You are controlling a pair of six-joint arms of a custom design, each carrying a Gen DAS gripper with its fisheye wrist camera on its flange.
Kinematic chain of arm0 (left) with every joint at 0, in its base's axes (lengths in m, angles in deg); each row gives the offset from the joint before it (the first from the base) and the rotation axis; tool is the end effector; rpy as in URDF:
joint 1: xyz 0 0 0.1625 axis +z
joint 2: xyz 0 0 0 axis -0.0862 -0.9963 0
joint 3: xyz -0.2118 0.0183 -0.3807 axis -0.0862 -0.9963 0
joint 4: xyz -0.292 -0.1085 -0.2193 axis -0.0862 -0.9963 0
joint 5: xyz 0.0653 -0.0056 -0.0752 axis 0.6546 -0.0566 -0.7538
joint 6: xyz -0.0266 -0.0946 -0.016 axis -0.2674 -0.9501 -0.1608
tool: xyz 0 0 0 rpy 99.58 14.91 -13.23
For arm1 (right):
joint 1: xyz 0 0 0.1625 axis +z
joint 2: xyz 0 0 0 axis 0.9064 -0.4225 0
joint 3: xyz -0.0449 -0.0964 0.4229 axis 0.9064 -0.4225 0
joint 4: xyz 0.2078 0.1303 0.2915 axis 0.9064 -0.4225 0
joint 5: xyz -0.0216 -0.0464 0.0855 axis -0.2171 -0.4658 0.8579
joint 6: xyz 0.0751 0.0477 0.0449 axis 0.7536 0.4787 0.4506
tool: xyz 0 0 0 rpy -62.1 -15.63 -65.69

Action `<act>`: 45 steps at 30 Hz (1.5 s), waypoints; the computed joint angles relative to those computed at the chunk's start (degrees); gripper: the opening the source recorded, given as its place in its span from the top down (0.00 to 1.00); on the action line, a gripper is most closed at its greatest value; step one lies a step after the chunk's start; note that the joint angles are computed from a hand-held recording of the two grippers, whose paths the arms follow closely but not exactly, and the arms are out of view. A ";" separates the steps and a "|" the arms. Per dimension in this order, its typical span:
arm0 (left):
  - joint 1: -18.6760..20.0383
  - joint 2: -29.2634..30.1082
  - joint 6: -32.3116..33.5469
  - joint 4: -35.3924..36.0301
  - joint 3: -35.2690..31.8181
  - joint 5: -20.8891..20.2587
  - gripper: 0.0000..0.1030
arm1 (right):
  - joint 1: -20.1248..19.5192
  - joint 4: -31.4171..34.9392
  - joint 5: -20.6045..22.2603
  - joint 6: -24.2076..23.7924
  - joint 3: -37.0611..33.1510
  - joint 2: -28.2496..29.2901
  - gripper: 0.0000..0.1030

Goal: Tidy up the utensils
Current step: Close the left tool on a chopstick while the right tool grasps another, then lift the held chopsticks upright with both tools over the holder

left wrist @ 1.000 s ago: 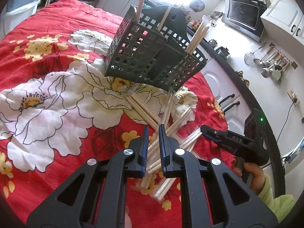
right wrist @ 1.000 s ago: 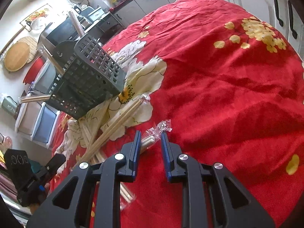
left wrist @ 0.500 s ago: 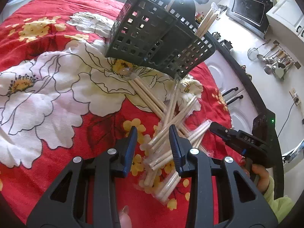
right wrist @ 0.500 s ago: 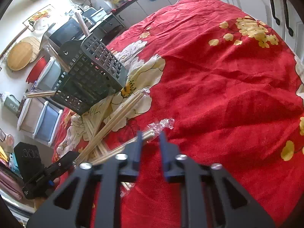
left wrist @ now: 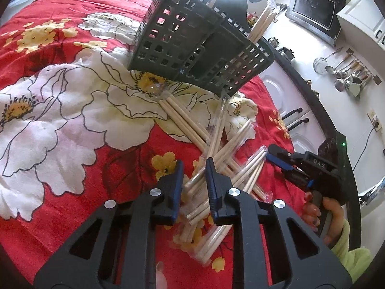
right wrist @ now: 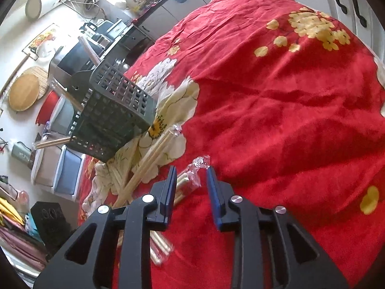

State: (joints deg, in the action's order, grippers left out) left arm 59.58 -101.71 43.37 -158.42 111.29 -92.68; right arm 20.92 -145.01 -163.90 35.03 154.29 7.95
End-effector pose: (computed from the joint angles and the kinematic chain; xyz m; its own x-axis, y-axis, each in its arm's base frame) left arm -0.2778 -0.6558 0.1223 -0.9303 0.3458 -0.1224 0.3666 0.8669 -0.3377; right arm 0.0695 -0.5943 0.3459 -0.9614 0.2329 0.1466 0.0763 0.7375 -0.6710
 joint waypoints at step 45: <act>-1.18 -2.78 4.33 1.53 2.62 -0.51 0.99 | 9.86 -4.20 4.11 -16.41 -8.42 1.11 0.98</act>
